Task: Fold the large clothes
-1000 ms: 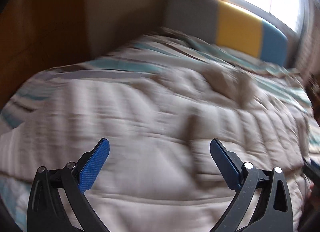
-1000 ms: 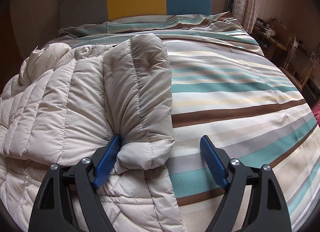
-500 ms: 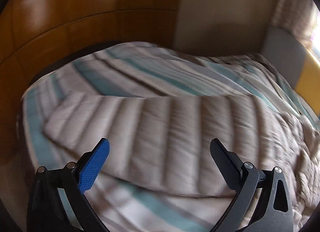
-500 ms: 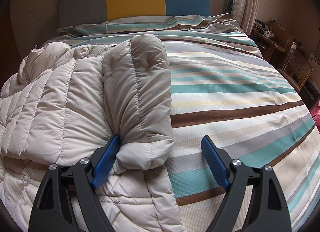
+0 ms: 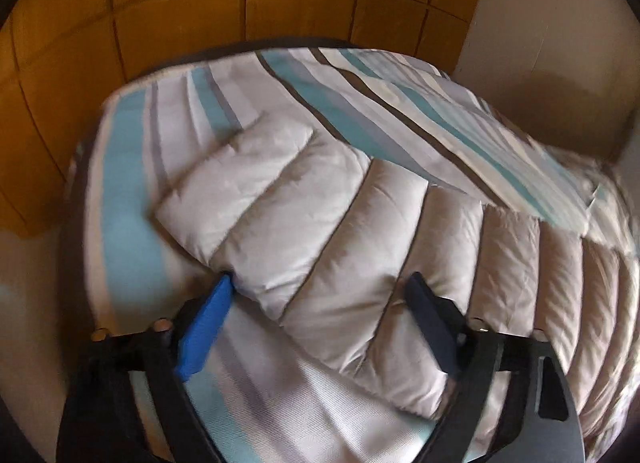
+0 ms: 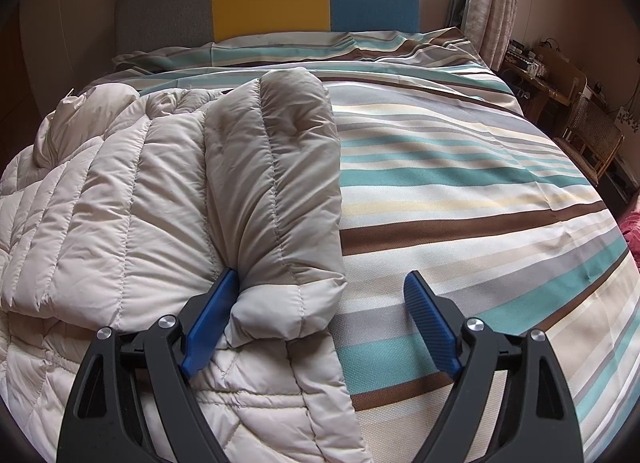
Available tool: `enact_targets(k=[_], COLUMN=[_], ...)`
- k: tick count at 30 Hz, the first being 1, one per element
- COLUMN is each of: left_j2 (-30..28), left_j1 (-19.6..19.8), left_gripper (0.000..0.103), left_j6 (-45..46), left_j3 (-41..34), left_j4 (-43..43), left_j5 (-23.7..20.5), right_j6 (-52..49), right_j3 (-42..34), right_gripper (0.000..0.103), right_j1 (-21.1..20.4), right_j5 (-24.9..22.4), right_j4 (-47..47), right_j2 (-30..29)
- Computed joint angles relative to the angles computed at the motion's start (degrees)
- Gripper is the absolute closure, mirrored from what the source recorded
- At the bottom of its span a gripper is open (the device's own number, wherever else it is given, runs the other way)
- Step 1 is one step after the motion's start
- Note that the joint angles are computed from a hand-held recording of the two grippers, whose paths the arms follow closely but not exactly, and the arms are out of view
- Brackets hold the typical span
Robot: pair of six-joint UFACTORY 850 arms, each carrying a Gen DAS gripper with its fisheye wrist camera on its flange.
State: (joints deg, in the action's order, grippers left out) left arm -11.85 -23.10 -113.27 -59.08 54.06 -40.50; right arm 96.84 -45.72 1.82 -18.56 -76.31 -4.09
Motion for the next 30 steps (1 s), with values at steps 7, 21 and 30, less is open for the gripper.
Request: enact_targets(k=[7,21,30], left_j2=[-1.6,-0.7,-4.5], left_j1=[-0.7,-9.6,-17.3], left_gripper=[0.083,0.090,0.090], left_j6=[-2.8,-12.5,-6.9], left_j3=[-1.9,-5.9,-12.3], left_j4=[3.4,21.6,29.3], left_j5=[2.1,-13.3,-11.4], right_j6=[0.0,0.0,-0.1], right_j3=[-0.5,-0.5,-0.4], right_gripper=[0.018,0.018,0.018], right_j1=[0.6,0.6,0.5], right_j5=[-1.3,-1.2,-1.1], right_j4=[0.1,0.1,0.2], right_j2=[-0.5,-0.5,-0.5])
